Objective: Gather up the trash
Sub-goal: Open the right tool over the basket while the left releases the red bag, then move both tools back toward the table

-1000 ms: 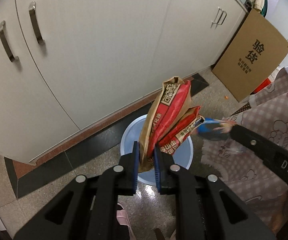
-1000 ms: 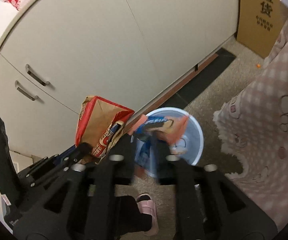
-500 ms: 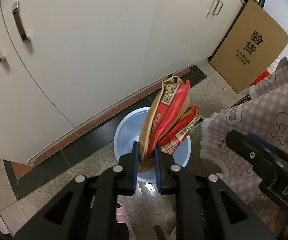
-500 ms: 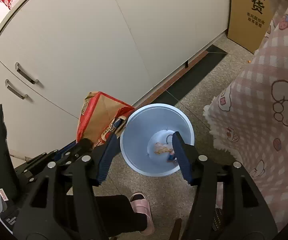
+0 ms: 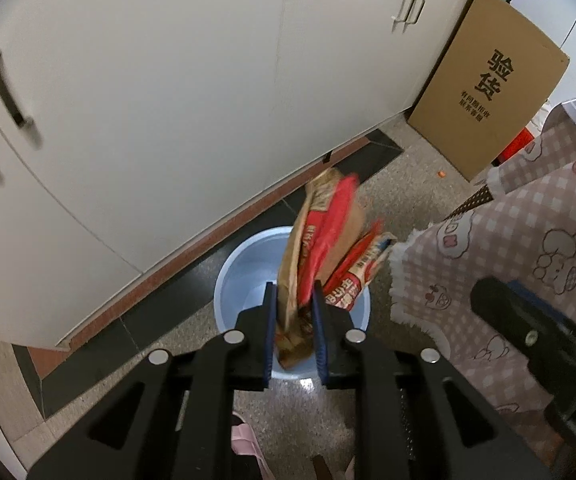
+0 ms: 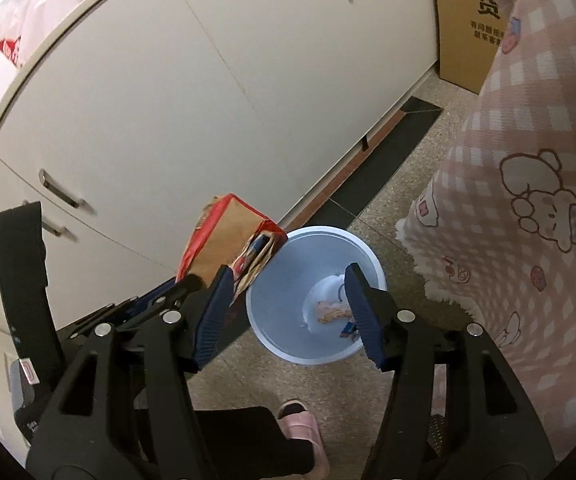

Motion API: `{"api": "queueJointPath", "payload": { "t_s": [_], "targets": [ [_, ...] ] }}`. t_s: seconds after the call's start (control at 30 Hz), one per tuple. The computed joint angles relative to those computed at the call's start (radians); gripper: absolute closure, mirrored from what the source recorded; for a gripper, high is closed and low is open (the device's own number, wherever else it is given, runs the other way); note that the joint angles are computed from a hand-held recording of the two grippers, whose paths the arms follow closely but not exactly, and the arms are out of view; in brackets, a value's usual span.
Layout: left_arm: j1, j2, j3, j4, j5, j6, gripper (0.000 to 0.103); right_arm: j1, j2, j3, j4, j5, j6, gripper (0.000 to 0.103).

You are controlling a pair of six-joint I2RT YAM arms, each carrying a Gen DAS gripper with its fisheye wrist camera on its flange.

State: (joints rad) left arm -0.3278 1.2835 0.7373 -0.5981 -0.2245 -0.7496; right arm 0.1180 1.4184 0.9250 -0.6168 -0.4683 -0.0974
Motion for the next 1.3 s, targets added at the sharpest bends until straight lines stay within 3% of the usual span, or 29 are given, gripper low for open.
{"api": "queueJointPath", "payload": {
  "t_s": [0.03,0.07,0.1,0.17,0.5,0.67,0.8,1.0,1.17,1.3],
  "targets": [
    [0.000,0.007,0.010,-0.003,-0.005,0.000,0.079,-0.009,0.000,0.003,-0.001,-0.008,0.001,0.046],
    [0.002,0.015,0.022,-0.009,-0.011,0.002,0.067,-0.014,-0.002,0.004,-0.002,-0.009,0.000,0.045],
    [0.004,0.020,0.033,-0.013,-0.019,0.005,0.048,-0.018,-0.002,0.006,-0.004,-0.011,0.000,0.045],
    [-0.002,0.018,0.045,-0.020,-0.050,0.000,0.033,-0.028,-0.001,0.010,-0.012,-0.016,-0.004,0.045],
    [-0.039,-0.084,0.057,-0.133,-0.063,-0.056,0.033,-0.031,-0.059,0.025,-0.088,-0.042,-0.014,0.045],
    [-0.091,-0.208,0.090,-0.272,-0.113,-0.123,0.033,-0.024,-0.141,0.036,-0.150,-0.073,-0.009,0.044],
    [-0.165,-0.302,0.160,-0.408,-0.190,-0.199,0.033,-0.034,-0.224,0.083,-0.250,-0.136,-0.006,0.043],
    [-0.455,-0.335,0.381,-0.717,-0.436,-0.477,0.031,-0.123,-0.308,0.206,-0.457,-0.298,-0.065,0.040],
    [-0.695,-0.180,0.636,-0.937,-0.604,-0.676,0.028,-0.337,-0.347,0.355,-0.656,-0.438,-0.235,0.038],
    [-0.755,-0.019,0.821,-0.935,-0.638,-0.618,0.027,-0.630,-0.239,0.555,-0.914,-0.551,-0.543,0.038]
  ]
}}
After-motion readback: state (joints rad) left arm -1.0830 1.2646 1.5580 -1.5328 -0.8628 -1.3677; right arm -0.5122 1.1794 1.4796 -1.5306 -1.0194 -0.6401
